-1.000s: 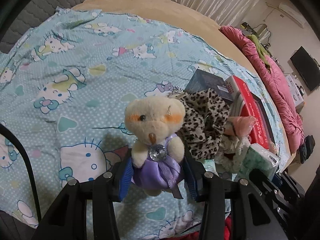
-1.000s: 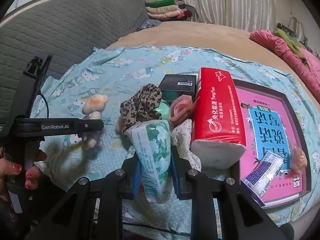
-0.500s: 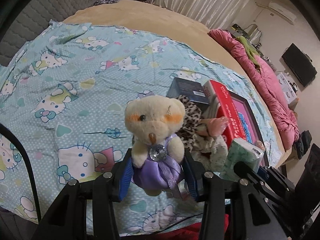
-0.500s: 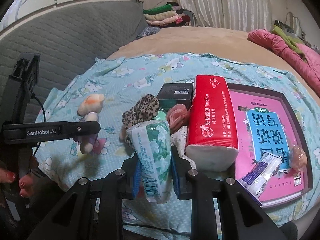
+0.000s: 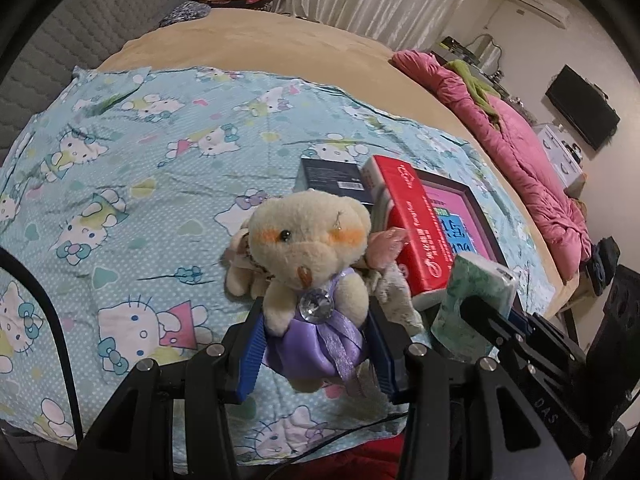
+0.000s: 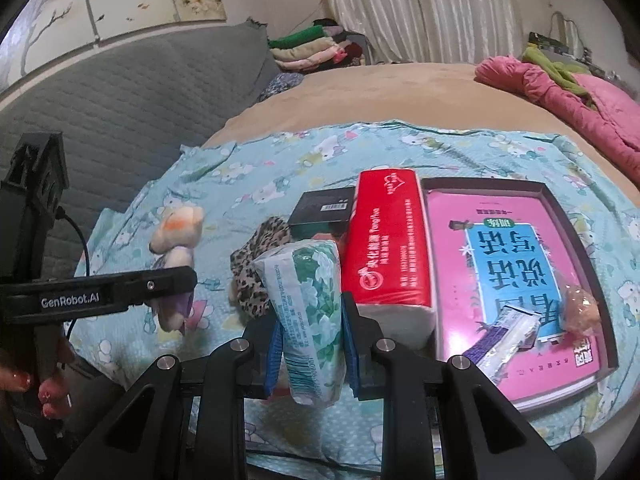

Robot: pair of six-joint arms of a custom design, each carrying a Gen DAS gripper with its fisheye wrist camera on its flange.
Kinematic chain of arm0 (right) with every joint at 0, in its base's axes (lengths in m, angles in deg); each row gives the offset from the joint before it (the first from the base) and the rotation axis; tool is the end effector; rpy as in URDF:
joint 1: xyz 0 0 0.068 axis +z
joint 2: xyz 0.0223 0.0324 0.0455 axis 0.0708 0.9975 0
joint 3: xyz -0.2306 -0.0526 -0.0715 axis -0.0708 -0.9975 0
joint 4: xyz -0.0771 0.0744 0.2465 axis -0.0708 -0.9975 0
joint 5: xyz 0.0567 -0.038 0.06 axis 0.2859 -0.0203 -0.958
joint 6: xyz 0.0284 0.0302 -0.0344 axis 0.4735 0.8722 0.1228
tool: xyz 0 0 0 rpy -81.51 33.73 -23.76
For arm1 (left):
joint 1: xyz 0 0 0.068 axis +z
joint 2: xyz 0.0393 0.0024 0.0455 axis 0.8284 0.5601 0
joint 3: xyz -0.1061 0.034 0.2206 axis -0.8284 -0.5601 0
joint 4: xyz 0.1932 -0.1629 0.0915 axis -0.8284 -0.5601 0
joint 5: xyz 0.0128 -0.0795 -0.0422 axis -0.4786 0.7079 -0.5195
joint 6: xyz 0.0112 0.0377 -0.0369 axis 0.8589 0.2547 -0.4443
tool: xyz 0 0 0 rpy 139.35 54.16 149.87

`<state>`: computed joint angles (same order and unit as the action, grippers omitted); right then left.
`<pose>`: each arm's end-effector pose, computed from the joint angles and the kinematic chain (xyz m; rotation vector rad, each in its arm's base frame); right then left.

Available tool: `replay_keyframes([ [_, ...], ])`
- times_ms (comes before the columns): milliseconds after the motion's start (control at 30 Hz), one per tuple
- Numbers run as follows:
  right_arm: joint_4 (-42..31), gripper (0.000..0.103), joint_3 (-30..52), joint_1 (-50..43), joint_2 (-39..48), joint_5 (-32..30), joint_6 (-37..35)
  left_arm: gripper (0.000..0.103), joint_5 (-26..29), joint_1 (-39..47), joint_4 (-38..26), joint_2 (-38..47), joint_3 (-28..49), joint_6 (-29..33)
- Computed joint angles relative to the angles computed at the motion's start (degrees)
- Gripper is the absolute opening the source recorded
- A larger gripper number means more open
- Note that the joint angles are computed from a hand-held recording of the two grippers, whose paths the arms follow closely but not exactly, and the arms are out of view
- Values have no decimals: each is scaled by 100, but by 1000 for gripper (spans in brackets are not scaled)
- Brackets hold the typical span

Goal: Organize soft objects
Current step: 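Lift and carry the bear with the left gripper while the right carries the tissue pack toward the tray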

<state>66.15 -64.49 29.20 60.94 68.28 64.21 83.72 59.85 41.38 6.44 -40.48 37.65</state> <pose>0.1608 0.0729 0.1265 -0.0036 2.3396 0.3535 0.2373 0.0010 0.1317 0.2318 2.5991 -0.5123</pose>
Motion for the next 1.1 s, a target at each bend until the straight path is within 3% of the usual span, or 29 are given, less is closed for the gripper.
replay_keyframes([
  [767,-1193,26,-252,-2557,-1739,-1501,-627,47,-677,-2127,107,-133,245,-872],
  [1100,-1470,26,-294,-4368,-2021,-2217,-1284,47,-1044,-3195,283,297,599,-1213],
])
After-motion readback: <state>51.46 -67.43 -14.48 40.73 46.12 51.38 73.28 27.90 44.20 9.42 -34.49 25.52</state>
